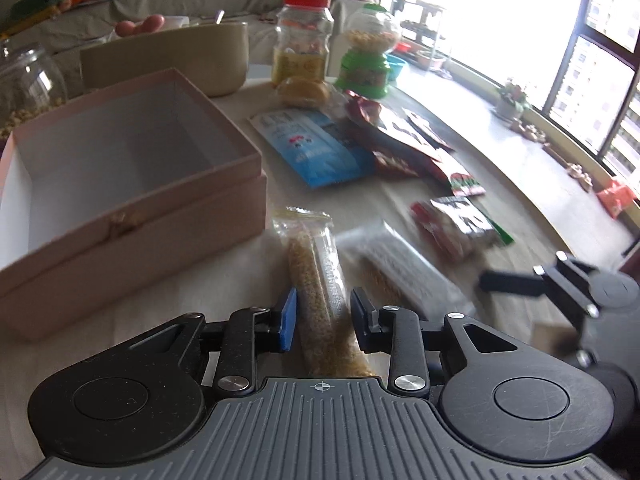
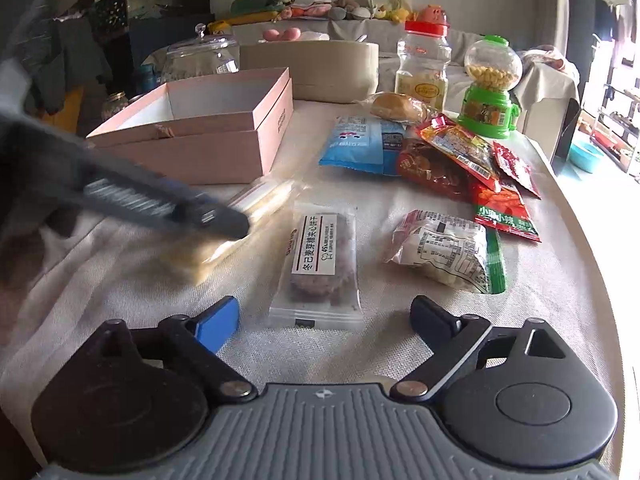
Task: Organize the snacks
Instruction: 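Close the left tool on the rice-bar packet while the right tool closes on the cookie packet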
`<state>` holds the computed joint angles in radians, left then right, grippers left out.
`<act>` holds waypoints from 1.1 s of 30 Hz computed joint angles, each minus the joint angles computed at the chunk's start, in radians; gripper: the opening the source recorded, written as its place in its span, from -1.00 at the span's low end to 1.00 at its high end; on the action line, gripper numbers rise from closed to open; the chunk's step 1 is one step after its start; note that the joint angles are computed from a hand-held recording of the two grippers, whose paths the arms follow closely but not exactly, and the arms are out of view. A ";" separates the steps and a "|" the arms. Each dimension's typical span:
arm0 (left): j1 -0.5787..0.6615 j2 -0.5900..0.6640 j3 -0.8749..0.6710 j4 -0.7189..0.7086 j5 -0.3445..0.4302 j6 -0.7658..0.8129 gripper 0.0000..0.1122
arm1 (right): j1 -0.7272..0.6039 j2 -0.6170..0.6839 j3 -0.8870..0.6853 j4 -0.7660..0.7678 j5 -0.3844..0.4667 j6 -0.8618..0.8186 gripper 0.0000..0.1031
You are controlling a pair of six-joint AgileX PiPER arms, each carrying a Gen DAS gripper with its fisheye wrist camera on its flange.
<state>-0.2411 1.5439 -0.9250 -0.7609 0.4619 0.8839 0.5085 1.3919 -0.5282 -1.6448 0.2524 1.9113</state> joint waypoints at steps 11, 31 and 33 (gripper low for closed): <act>-0.028 0.088 -0.024 -0.135 -0.086 0.088 -0.36 | -0.040 0.013 -0.047 0.349 -0.065 -0.412 1.00; 0.116 -0.135 0.228 -0.275 -0.008 0.338 -0.38 | -0.052 0.003 -0.046 0.327 -0.085 -0.412 0.82; 0.124 -0.159 0.240 -0.232 0.006 0.292 -0.37 | -0.063 0.020 -0.064 0.211 -0.087 -0.300 0.58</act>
<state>-0.1171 1.3849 -0.6853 -0.9924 0.4675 1.1764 0.4454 1.4114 -0.5918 -1.4335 0.1649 1.6110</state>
